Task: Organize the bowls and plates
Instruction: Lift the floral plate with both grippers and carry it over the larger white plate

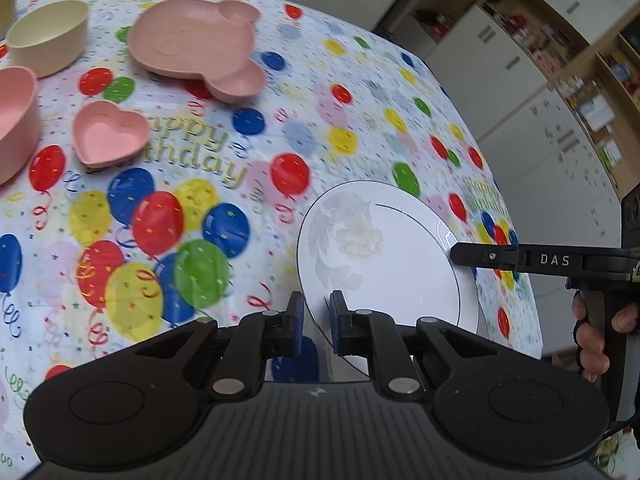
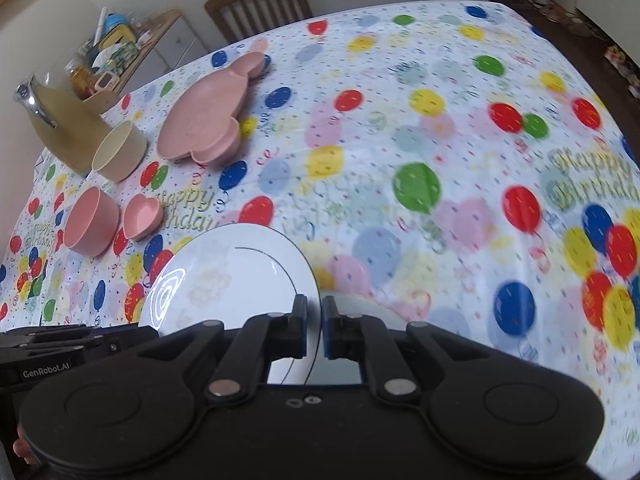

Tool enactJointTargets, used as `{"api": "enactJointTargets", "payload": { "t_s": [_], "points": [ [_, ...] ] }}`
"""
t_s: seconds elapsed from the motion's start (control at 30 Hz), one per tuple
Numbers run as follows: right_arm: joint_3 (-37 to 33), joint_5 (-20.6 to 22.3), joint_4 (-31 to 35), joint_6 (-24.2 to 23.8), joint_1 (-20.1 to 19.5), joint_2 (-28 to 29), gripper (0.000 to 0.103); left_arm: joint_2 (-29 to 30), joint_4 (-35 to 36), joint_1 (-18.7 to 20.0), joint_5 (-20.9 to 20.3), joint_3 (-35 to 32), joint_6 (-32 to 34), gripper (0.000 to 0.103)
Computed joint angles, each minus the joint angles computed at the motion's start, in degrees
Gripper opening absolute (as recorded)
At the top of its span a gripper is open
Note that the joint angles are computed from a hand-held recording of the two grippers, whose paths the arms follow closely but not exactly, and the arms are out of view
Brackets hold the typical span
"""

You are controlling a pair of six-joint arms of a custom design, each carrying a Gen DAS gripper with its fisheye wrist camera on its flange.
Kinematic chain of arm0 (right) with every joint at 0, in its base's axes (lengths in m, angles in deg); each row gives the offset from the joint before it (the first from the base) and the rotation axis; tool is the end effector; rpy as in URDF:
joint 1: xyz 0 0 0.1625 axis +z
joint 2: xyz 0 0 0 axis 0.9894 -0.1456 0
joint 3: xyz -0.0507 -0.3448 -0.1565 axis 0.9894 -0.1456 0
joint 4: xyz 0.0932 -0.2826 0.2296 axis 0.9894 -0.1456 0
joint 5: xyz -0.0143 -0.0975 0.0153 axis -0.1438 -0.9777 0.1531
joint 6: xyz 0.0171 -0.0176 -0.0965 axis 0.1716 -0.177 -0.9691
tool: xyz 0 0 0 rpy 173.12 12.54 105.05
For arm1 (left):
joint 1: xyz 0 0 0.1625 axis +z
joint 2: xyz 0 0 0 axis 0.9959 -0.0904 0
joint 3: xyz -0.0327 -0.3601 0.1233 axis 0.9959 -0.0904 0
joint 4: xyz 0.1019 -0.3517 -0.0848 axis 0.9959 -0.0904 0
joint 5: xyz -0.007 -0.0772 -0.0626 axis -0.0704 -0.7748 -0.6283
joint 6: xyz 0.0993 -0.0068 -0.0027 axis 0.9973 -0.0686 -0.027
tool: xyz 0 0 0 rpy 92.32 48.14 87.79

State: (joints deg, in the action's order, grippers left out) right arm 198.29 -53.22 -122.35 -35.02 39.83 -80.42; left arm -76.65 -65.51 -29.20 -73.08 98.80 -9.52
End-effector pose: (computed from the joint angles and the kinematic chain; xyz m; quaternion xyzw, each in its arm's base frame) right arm 0.2684 -0.3105 0.0885 -0.0431 -0.9274 0.2782 0.2463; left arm -0.0689 -0.3820 0.2474 0.2328 0.9630 -0.0814 0.1082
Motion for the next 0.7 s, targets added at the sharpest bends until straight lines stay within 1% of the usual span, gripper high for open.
{"api": "enactJointTargets", "payload": {
  "t_s": [0.2,0.37,0.57,0.7],
  "points": [
    [5.49,-2.54,-0.34,8.1,2.41,-2.3,0.006,-0.26,2.16,-1.9,-1.99,1.36,2.34,0.013],
    [8.98,-3.96,-0.81,13.34,3.64,-2.95,0.006,0.6,3.19,-3.08,-2.59,2.47,3.52,0.012],
    [12.91,-3.95,-3.43,16.63,3.45,-2.94,0.006,2.17,3.88,-4.26,-2.38,3.94,5.31,0.012],
    [14.16,-3.63,-5.42,17.23,2.91,-2.03,0.006,3.13,3.72,-4.59,-1.64,4.46,5.48,0.012]
  ]
}}
